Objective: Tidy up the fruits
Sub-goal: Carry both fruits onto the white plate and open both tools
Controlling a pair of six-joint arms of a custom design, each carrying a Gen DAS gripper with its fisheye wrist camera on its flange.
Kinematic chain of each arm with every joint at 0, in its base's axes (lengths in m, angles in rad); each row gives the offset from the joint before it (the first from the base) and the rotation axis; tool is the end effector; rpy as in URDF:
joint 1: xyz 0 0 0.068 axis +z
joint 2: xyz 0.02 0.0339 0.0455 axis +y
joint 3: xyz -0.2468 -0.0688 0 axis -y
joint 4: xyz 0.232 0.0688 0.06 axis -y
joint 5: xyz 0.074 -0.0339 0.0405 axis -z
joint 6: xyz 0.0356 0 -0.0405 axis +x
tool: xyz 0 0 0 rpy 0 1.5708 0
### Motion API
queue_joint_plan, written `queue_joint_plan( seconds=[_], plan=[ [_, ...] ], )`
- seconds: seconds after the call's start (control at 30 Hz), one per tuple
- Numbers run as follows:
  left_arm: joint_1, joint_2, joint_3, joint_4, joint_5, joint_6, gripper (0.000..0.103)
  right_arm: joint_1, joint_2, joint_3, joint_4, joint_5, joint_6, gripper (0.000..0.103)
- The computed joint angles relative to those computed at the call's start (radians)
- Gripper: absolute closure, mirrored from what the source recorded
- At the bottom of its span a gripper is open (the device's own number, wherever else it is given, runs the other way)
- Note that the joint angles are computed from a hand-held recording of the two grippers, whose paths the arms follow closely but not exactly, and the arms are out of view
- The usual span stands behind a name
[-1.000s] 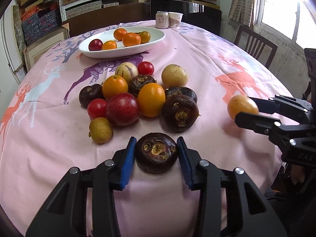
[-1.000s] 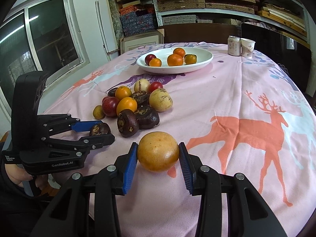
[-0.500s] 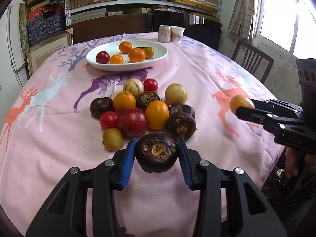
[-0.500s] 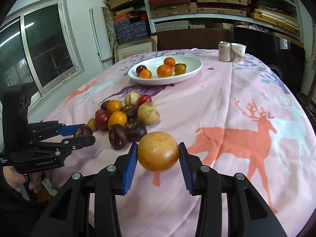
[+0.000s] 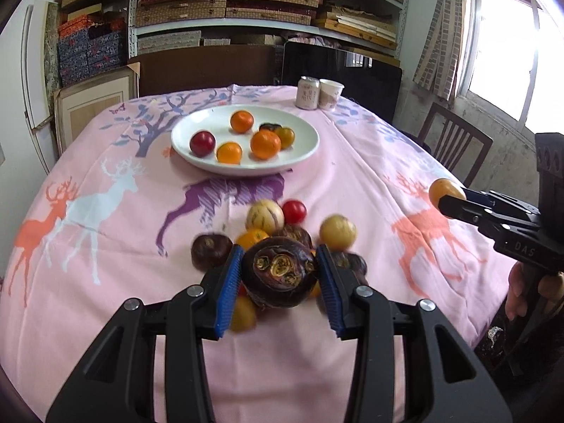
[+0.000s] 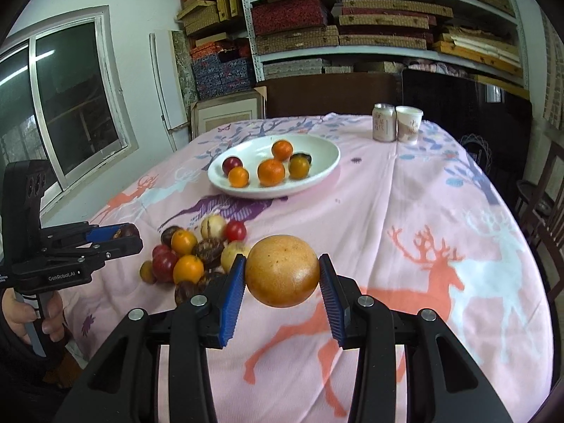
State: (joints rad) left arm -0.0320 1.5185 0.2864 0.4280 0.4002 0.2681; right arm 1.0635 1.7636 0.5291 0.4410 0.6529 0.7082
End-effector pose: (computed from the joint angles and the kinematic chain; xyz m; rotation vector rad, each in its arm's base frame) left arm 0.2143 -0.0207 0.0842 0.5332 2.2604 -0.3562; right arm 0.1512 0.2274 0.0836 -0.0870 2.1795 0.2224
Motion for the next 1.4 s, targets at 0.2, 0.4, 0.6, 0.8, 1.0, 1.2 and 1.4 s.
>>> queue_joint_plan(
  seconds=[0.2, 0.4, 0.6, 0.8, 1.0, 1.2, 1.4],
  plan=[
    [-0.01, 0.063, 0.178, -0.073, -0.024, -0.042, 0.062, -0.092, -0.034, 0.139, -0.117, -0.005, -0.144, 0.061],
    [-0.057, 0.221, 0.444, -0.128, -0.096, -0.106, 0.062, -0.225, 0.044, 0.322, -0.164, -0.07, -0.285, 0.061],
    [-0.108, 0.474, 0.803, -0.241, -0.161, -0.162, 0.062, -0.355, 0.235, 0.572, -0.213, -0.147, -0.38, 0.061],
    [-0.12, 0.803, 1.234, -0.429, -0.205, -0.218, 0.062, -0.457, 0.474, 0.875, -0.307, -0.212, -0.421, 0.061],
    [-0.118, 0.981, 1.44, -0.493, -0.24, -0.219, 0.062, -0.496, 0.685, 1.147, -0.421, -0.276, -0.438, 0.061],
    [-0.129, 1.023, 1.51, -0.534, -0.236, -0.201, 0.052, -0.503, 0.778, 1.276, -0.475, -0.32, -0.45, 0.06],
    [-0.12, 0.879, 1.313, -0.425, -0.223, -0.21, 0.037, -0.497, 0.638, 1.069, -0.358, -0.3, -0.421, 0.051]
  ],
)
